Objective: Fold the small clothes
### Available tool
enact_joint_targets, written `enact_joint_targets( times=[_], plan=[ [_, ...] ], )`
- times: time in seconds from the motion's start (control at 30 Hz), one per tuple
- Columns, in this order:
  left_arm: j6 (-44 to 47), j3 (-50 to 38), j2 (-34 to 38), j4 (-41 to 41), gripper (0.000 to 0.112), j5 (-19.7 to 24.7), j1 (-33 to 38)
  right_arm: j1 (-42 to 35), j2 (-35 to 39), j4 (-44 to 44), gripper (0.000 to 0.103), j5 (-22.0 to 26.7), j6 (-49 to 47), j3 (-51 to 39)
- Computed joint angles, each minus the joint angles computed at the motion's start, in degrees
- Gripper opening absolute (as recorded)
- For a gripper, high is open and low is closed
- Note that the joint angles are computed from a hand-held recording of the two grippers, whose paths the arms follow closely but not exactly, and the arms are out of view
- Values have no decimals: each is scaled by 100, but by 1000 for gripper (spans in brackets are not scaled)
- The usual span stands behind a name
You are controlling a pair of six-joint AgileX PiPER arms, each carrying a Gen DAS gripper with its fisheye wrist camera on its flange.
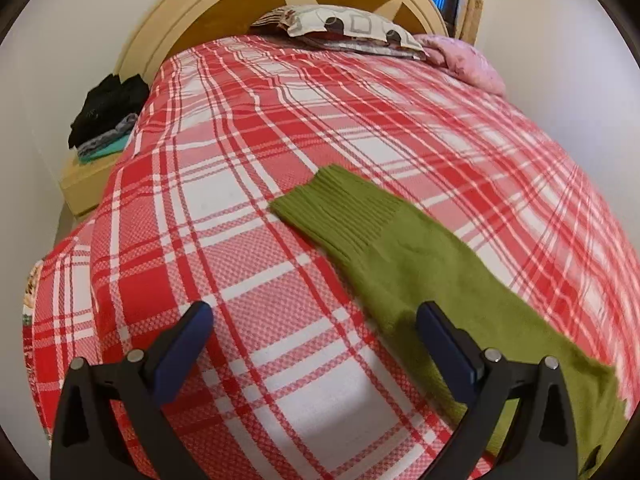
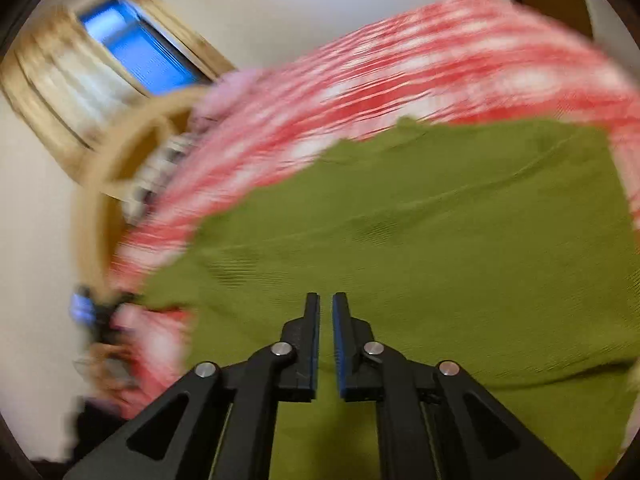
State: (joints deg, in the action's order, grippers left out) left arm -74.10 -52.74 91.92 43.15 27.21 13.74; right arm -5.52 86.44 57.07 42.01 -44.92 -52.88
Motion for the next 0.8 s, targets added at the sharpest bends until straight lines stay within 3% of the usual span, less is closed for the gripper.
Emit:
enact_joint_targets(
  times=[0.03, 0.1, 0.13, 0.2, 0.27, 0.3, 0.4, 0.57, 0.67, 0.7, 0.77, 0.8],
  plan=[
    [-50, -43, 52, 88, 103, 86, -80, -113, 50, 236, 30, 252, -183, -23],
    [-48, -136, 145, 178, 103, 264, -210, -461, 315, 642, 30, 886, -172, -151],
    [-13, -199, 208, 228, 103, 383, -308, -437, 376, 502, 30, 859, -36, -211],
    [-25, -268, 293, 345, 103, 535, -451, -127, 217, -401, 29, 333, 597, -375],
    [-12, -308, 333, 403, 103, 625, -523, 60, -159, -822, 29, -506, 847, -96],
    [-15, -324, 349, 419, 103, 657, -546, 57, -270, -689, 29, -631, 627, 1],
    [3, -345, 376, 414, 103, 697, -555, -206, -414, 489, 2, -160, -792, 175],
    [-31, -338, 385, 450, 103, 680, -553, -1029, -50, 1929, 2, 832, -1321, 380],
    [-10, -350, 395, 450, 103, 703, -553, -834, -311, 2080, 4, 461, -1680, 443],
    [-7, -347, 389, 445, 103, 700, -553, -697, -465, 2017, 10, 199, -1767, 469],
    [-11, -345, 397, 458, 103, 691, -542, -637, -645, 1986, 75, 157, -2075, 465],
    [-24, -351, 400, 464, 103, 696, -551, -549, -712, 1761, 102, 22, -1988, 404]
  ],
)
